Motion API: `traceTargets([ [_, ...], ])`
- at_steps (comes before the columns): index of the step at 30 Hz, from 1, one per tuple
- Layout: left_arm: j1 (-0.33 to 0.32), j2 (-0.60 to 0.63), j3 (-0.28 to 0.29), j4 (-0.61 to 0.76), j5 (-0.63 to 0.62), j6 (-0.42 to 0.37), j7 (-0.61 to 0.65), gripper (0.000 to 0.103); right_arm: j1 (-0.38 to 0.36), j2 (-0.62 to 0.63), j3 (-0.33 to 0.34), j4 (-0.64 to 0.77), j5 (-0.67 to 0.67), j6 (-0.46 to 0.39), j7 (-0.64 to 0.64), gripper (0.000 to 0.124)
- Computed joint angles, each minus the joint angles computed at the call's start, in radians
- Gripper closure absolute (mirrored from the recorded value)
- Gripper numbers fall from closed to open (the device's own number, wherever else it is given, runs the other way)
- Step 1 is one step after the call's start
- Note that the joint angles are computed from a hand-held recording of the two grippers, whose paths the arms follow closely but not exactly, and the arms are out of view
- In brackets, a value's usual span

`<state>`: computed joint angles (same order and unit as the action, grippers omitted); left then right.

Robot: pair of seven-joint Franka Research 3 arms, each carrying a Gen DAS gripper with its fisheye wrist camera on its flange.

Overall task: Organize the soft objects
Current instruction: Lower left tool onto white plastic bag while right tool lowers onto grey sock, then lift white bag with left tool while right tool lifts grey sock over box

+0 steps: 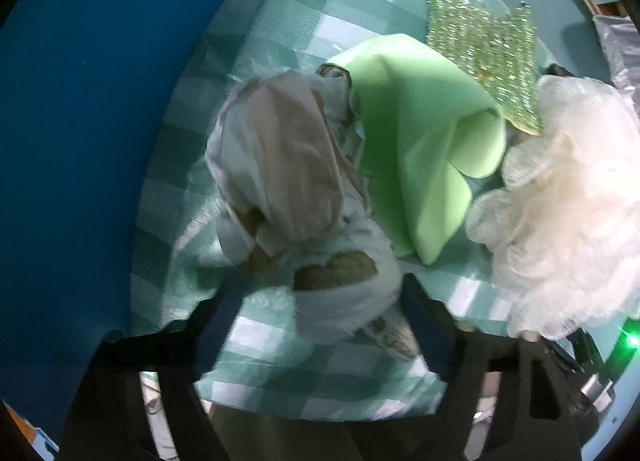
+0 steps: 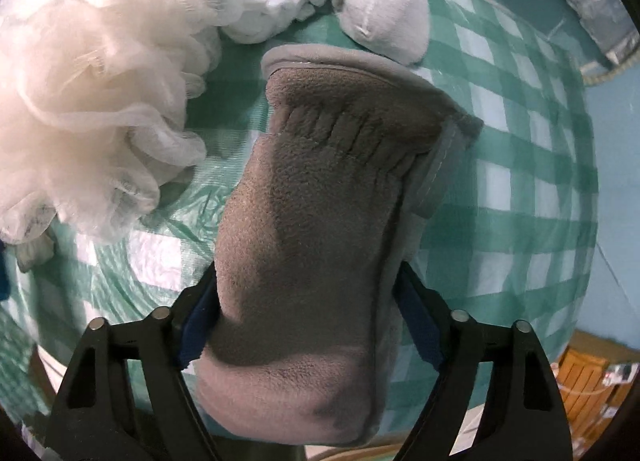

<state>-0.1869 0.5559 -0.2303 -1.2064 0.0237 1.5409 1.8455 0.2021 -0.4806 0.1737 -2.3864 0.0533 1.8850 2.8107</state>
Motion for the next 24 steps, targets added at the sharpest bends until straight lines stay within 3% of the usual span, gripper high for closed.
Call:
traceTargets([
  [2, 0.018, -0.015, -0.006, -0.025, -0.020, 0.003, 0.030, 0.048, 0.002, 0.009, 0.002, 0.010, -0.009, -0.004, -0.009, 0.054],
  [4, 0.032, -0.032, -0.009, -0.050, -0.036, 0.006, 0.058, 0.060, 0.002, 0.016, -0.001, 0.020, -0.015, -0.015, -0.017, 0.064],
  [5, 0.038, -0.045, -0.008, -0.072, -0.036, 0.020, 0.078, 0.062, 0.000, 0.012, -0.004, 0.019, -0.017, -0.013, -0.022, 0.066],
  [10, 0.061, -0.131, -0.009, -0.204, -0.037, 0.107, 0.184, 0.066, 0.009, -0.027, 0.008, 0.005, -0.021, -0.004, -0.029, 0.089],
  [13, 0.075, -0.193, -0.006, -0.294, -0.036, 0.179, 0.264, 0.066, 0.012, -0.059, 0.010, -0.018, -0.017, 0.019, -0.046, 0.094],
  [17, 0.076, -0.264, 0.000, -0.392, -0.032, 0.258, 0.329, 0.067, 0.017, -0.140, 0.022, -0.072, 0.001, 0.037, -0.048, 0.098],
  [20, 0.075, -0.311, 0.004, -0.456, -0.035, 0.316, 0.365, 0.067, 0.029, -0.244, 0.045, -0.104, 0.030, 0.002, -0.028, 0.099],
  [24, 0.070, -0.388, 0.009, -0.557, -0.045, 0.396, 0.409, 0.067, 0.028, -0.281, 0.064, -0.088, 0.030, -0.040, -0.040, 0.099],
])
